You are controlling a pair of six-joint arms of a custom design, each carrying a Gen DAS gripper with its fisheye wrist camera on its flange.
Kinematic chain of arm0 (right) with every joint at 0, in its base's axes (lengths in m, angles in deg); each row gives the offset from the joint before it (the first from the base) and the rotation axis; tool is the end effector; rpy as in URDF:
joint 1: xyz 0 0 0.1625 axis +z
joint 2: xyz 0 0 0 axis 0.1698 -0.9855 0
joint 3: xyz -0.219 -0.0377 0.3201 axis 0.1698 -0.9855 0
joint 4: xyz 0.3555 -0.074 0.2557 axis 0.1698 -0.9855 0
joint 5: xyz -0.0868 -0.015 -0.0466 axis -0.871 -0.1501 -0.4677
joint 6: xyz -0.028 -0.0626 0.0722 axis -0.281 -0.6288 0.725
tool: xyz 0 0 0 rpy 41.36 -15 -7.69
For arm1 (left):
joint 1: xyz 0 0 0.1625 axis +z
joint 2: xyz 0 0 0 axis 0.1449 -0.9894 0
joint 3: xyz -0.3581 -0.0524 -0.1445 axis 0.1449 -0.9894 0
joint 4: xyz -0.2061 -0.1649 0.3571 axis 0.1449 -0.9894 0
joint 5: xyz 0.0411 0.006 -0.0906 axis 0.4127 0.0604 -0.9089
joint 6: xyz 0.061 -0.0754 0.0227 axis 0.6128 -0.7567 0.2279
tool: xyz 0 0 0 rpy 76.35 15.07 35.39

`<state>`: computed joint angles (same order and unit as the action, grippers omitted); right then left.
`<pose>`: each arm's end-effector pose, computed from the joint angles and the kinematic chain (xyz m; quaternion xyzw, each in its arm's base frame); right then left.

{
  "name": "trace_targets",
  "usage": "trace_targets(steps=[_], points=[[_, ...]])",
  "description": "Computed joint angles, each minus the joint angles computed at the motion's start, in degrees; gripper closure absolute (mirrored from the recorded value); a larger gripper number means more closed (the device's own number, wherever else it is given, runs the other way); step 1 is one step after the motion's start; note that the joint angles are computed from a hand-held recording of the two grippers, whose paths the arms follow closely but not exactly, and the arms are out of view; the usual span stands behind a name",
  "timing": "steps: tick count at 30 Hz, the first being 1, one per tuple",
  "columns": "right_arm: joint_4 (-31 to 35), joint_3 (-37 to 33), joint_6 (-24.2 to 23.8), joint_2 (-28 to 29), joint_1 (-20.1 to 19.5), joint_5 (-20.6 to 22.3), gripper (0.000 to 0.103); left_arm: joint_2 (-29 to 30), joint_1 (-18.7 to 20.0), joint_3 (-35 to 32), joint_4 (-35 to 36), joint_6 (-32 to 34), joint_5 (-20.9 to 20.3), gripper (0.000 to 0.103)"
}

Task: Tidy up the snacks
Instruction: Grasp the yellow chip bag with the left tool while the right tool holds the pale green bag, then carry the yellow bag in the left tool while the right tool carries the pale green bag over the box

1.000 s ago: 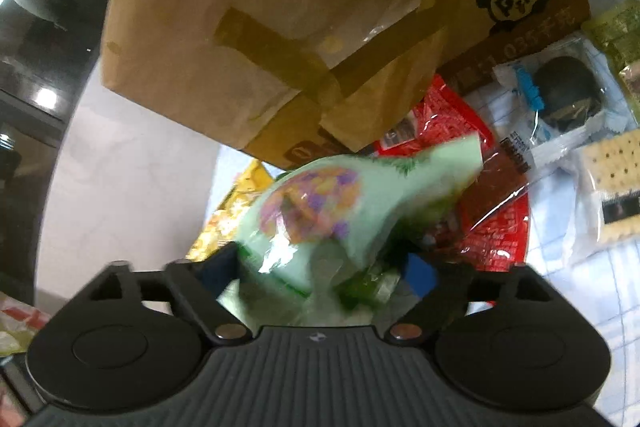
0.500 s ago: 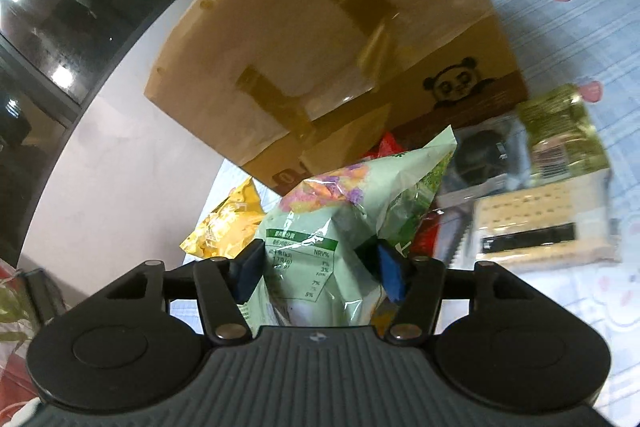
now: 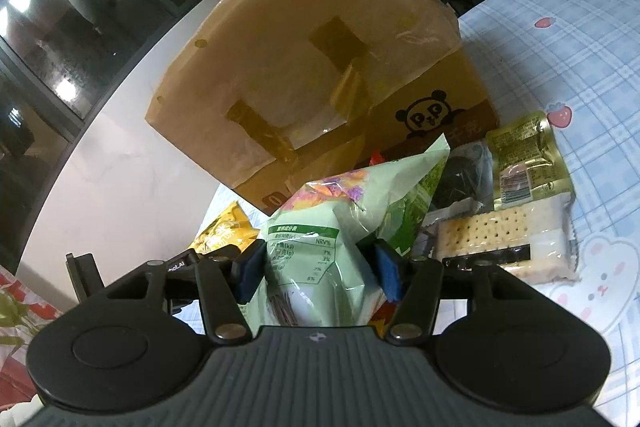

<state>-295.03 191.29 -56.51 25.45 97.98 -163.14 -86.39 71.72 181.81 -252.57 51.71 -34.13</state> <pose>0.2783 -0.5329 -0.0345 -0.0279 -0.8957 0.4431 0.0260 0.0593 -0.6566 0.2537 0.1292 0.9073 -0.3465 0.1999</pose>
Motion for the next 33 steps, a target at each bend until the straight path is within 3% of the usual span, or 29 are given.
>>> trace_targets(steps=[2,8,15,21,26,33], points=[[0.2,-0.1,0.1,-0.1,0.0,0.1,0.044,-0.3,0.2,0.1,0.1,0.6,-1.0,0.026],[0.0,0.1,0.1,-0.2,0.0,0.1,0.044,-1.4,-1.1,2.0,-1.4,4.5,1.5,0.036],[-0.5,-0.1,0.0,0.2,-0.2,0.6,0.044,-6.9,-2.4,7.3,-1.3,4.9,2.3,0.036],[-0.6,-0.4,0.0,0.6,-0.3,0.9,0.045,-11.3,-3.8,12.0,-2.2,1.5,1.4,0.036],[-1.4,-0.1,-0.1,0.4,-0.5,1.6,0.045,-13.3,-4.6,14.3,-3.4,-2.4,1.3,0.036],[-3.1,1.8,0.0,-0.8,-0.6,2.7,0.046,-15.2,-6.1,15.7,-4.0,-2.2,2.3,0.036]])
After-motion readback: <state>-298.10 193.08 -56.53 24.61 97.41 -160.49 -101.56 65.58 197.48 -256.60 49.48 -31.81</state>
